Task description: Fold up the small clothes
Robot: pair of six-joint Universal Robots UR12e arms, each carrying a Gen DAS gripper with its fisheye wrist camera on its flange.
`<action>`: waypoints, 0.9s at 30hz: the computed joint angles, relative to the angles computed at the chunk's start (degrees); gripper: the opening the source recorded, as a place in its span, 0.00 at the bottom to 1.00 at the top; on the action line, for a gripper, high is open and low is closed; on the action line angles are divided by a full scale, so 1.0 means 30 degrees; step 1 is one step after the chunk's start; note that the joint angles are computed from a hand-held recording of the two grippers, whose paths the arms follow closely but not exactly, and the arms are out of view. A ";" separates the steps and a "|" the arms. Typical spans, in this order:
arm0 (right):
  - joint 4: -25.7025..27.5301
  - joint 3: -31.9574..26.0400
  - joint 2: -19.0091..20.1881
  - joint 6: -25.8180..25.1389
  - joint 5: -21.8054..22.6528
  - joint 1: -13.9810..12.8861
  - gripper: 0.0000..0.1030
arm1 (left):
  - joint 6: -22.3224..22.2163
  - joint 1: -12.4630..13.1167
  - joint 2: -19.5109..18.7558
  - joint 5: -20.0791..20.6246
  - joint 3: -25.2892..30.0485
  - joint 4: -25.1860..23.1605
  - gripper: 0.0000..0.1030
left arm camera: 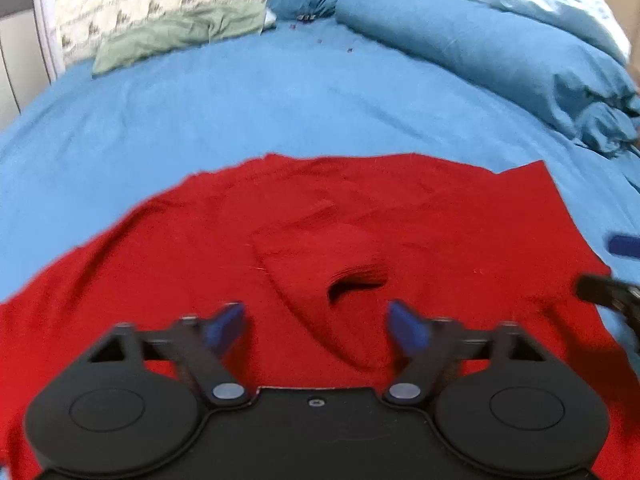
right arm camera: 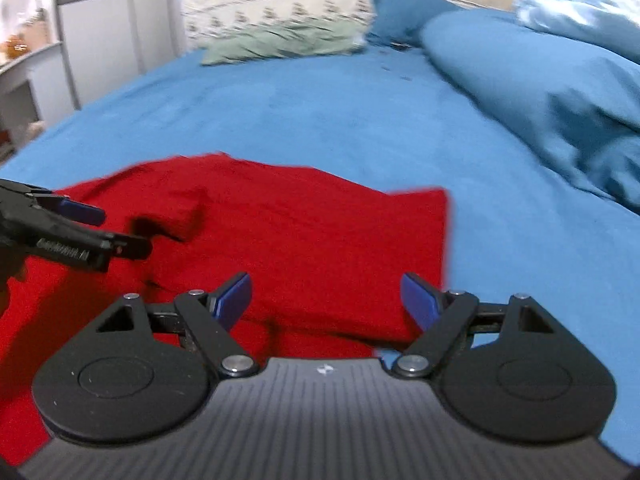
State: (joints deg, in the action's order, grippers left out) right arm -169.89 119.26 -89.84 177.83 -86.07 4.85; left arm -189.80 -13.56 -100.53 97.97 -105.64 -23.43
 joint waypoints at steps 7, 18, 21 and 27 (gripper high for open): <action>-0.0023 0.1103 -0.0763 0.1639 0.0520 -0.0964 0.94 | -0.5711 0.0966 0.0501 -0.0262 -0.1403 0.2437 0.47; 0.0120 0.1410 -0.0579 0.2533 0.0610 -0.1036 0.98 | -0.6533 0.1681 0.0882 -0.2138 -0.2783 0.4839 0.61; 0.0224 0.1272 -0.0412 0.2316 0.0102 -0.0790 1.00 | -0.6479 0.1347 0.0568 -0.0933 -0.2211 0.4312 0.05; 0.0267 0.0657 0.0222 0.1570 -0.2002 0.0120 1.00 | -0.6549 0.1203 0.1332 0.3225 -0.2835 0.7268 0.04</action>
State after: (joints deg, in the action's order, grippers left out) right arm -169.09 121.23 -89.17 182.54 -92.07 5.21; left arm -209.45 -9.95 -96.53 107.64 -114.15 -1.63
